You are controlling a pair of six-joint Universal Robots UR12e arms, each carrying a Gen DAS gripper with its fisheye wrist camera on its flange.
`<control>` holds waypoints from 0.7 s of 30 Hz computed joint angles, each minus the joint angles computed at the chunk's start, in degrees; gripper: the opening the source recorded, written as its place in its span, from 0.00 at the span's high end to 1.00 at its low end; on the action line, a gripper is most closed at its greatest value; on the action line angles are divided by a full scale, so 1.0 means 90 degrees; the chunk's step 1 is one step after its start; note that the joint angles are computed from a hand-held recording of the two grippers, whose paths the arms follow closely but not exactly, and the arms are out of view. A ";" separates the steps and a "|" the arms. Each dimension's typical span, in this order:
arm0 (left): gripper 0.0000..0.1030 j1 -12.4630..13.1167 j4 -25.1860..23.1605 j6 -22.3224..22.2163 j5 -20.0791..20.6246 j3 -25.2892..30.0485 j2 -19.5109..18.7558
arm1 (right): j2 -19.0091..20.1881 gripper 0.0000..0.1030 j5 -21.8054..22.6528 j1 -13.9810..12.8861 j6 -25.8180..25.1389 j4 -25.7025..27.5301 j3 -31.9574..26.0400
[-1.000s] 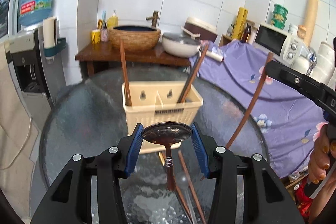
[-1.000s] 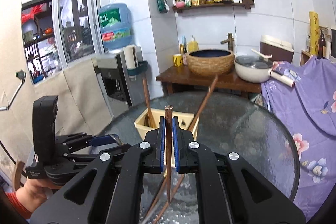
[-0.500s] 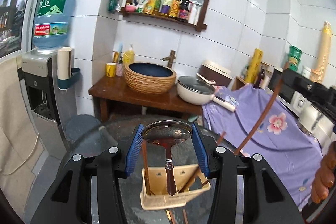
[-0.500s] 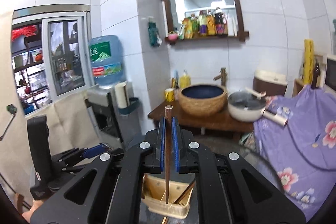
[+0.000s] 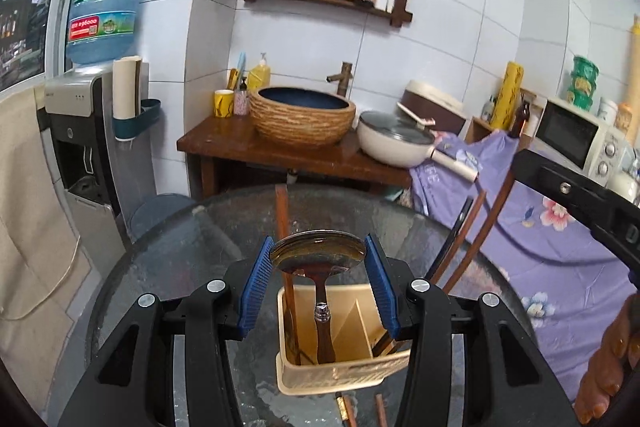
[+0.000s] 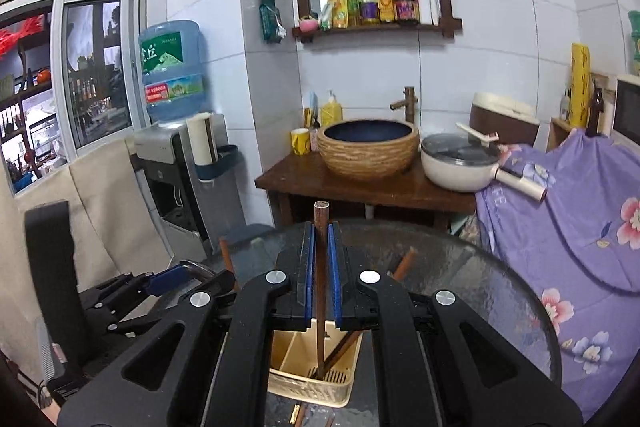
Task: Organize utensils
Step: 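Lift the spoon and chopstick over the cream caddy and open both tools to drop them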
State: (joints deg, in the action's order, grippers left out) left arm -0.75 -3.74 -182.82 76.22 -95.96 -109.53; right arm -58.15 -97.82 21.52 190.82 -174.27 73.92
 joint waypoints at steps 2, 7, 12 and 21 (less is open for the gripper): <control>0.56 -0.0023 0.0040 0.0060 0.0074 -0.0045 -0.0020 | 0.0000 0.93 0.0076 -0.0040 0.0125 0.0001 0.0083; 0.56 -0.0069 0.0015 0.0245 0.0142 -0.0104 -0.0054 | -0.0022 0.93 0.0118 -0.0090 0.0292 0.0020 0.0243; 0.56 -0.0100 -0.0068 0.0357 0.0190 -0.0162 -0.0074 | -0.0039 0.93 0.0068 -0.0087 0.0334 -0.0092 0.0324; 0.56 -0.0145 -0.0206 0.0537 0.0305 -0.0168 -0.0108 | -0.0067 0.93 -0.0048 -0.0097 0.0326 -0.0158 0.0398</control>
